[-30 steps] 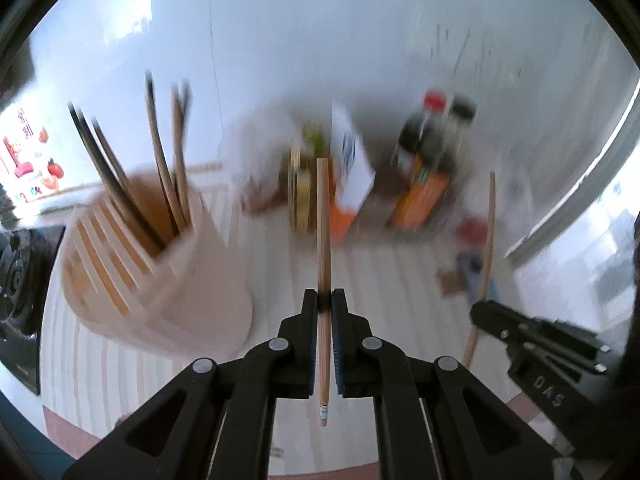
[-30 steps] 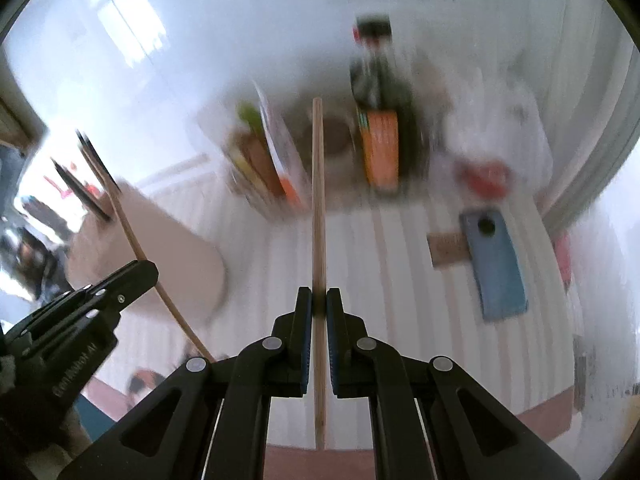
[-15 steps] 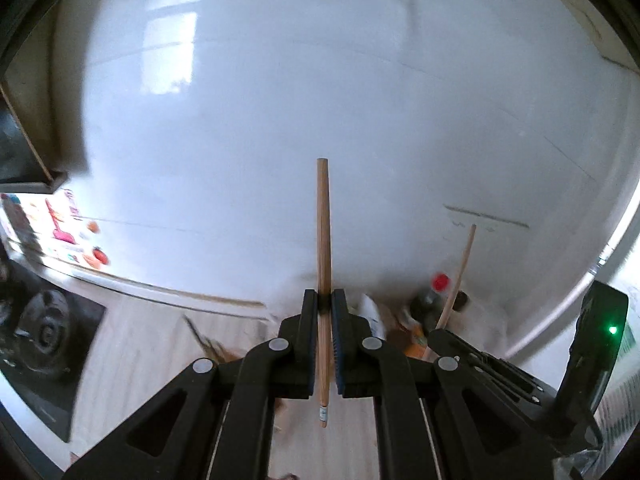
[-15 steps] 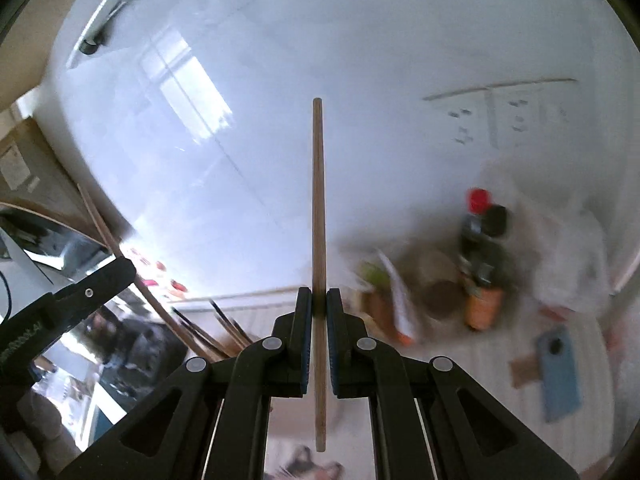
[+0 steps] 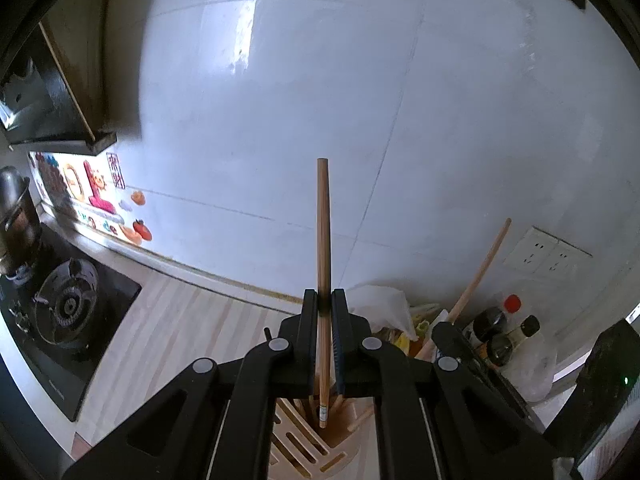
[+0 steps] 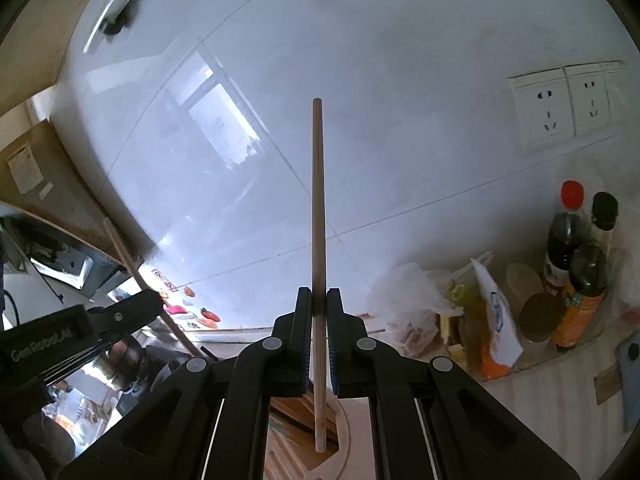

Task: Organize utensils
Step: 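Lower both light chopsticks into the holder and open both tools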

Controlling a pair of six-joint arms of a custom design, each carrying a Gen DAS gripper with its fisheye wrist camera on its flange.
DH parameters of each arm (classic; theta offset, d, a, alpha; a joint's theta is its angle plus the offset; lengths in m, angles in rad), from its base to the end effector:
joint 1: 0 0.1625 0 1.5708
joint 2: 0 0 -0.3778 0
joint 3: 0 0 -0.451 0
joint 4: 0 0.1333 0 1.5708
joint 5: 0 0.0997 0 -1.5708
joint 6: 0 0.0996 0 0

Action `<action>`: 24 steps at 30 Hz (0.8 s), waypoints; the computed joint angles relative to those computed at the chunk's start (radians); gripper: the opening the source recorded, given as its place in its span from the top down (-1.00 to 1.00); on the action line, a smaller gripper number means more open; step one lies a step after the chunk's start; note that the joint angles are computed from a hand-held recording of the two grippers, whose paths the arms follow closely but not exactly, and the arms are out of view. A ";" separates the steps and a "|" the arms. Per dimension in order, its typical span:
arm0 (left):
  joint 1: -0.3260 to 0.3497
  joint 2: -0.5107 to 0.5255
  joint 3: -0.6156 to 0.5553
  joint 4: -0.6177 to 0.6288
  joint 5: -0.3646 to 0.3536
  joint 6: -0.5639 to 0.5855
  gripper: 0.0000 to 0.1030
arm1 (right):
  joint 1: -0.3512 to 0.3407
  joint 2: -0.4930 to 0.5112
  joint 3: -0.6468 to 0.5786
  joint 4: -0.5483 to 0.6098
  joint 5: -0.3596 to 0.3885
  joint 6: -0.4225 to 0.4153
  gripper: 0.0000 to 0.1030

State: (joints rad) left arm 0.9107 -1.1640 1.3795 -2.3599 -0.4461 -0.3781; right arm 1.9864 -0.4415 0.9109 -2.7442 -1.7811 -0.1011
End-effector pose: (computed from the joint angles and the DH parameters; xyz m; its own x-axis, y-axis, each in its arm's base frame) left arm -0.2512 -0.6875 0.4310 -0.7859 -0.3585 -0.5039 0.2420 0.5715 -0.7841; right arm 0.4594 -0.7623 0.1102 -0.9134 -0.3402 0.2236 -0.4020 0.6664 -0.6279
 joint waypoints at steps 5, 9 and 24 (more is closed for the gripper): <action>0.015 -0.015 0.014 0.035 -0.048 -0.034 0.91 | 0.008 0.015 0.004 0.001 -0.021 -0.057 0.85; 0.019 -0.038 0.028 0.083 -0.092 -0.073 0.86 | 0.010 0.006 0.008 0.074 -0.029 -0.085 0.84; -0.062 -0.214 0.195 0.433 0.094 -0.407 -0.88 | 0.019 -0.179 0.229 0.070 -0.070 -0.164 0.03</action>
